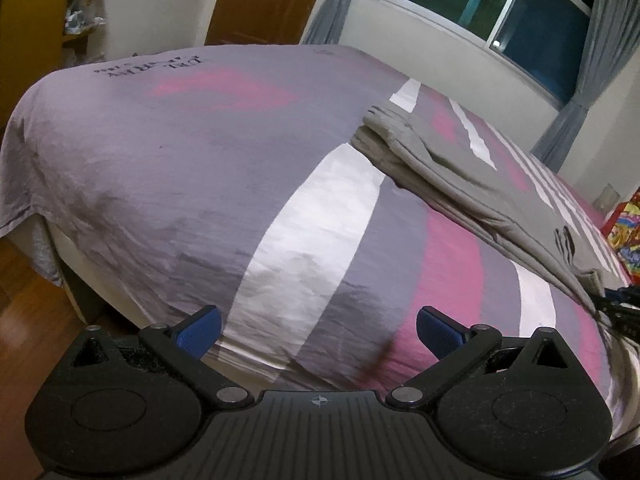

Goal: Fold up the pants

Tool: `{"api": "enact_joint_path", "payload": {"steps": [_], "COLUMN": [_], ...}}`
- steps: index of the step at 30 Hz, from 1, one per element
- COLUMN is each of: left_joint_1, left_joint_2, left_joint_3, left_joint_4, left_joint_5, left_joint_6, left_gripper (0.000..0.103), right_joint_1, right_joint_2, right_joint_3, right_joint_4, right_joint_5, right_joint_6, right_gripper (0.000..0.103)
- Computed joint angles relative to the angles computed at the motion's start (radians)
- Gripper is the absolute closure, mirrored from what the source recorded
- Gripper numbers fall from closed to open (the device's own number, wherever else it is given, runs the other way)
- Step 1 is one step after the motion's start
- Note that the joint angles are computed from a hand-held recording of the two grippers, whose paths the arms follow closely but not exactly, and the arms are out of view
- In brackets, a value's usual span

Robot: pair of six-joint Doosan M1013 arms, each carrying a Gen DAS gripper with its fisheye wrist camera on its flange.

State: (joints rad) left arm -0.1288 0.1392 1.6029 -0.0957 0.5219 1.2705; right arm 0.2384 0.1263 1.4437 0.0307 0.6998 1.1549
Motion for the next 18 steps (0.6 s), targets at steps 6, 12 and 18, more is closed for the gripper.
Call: {"api": "enact_joint_path", "payload": {"steps": [6,12,18], "left_joint_1": [-0.016,-0.063,-0.124], "left_joint_2": [0.014,0.073,0.168], "left_joint_3": [-0.04,-0.139,-0.304], "left_joint_4": [0.003,-0.075,-0.339], "left_joint_5": [0.013,0.026,0.093], "left_joint_6": [0.028,0.132,0.4], "left_gripper": [0.0,0.0,0.001], "right_joint_1": [-0.092,-0.166,-0.198], "right_joint_2": [-0.079,-0.176,-0.227], "right_joint_3": [0.068,0.184,0.254], "right_joint_4": [0.377,0.334,-0.019], "right_joint_5": [-0.073,-0.19,-0.276], "right_joint_6": [-0.112,0.05,0.498], "right_gripper": [0.087,0.091,0.083]}}
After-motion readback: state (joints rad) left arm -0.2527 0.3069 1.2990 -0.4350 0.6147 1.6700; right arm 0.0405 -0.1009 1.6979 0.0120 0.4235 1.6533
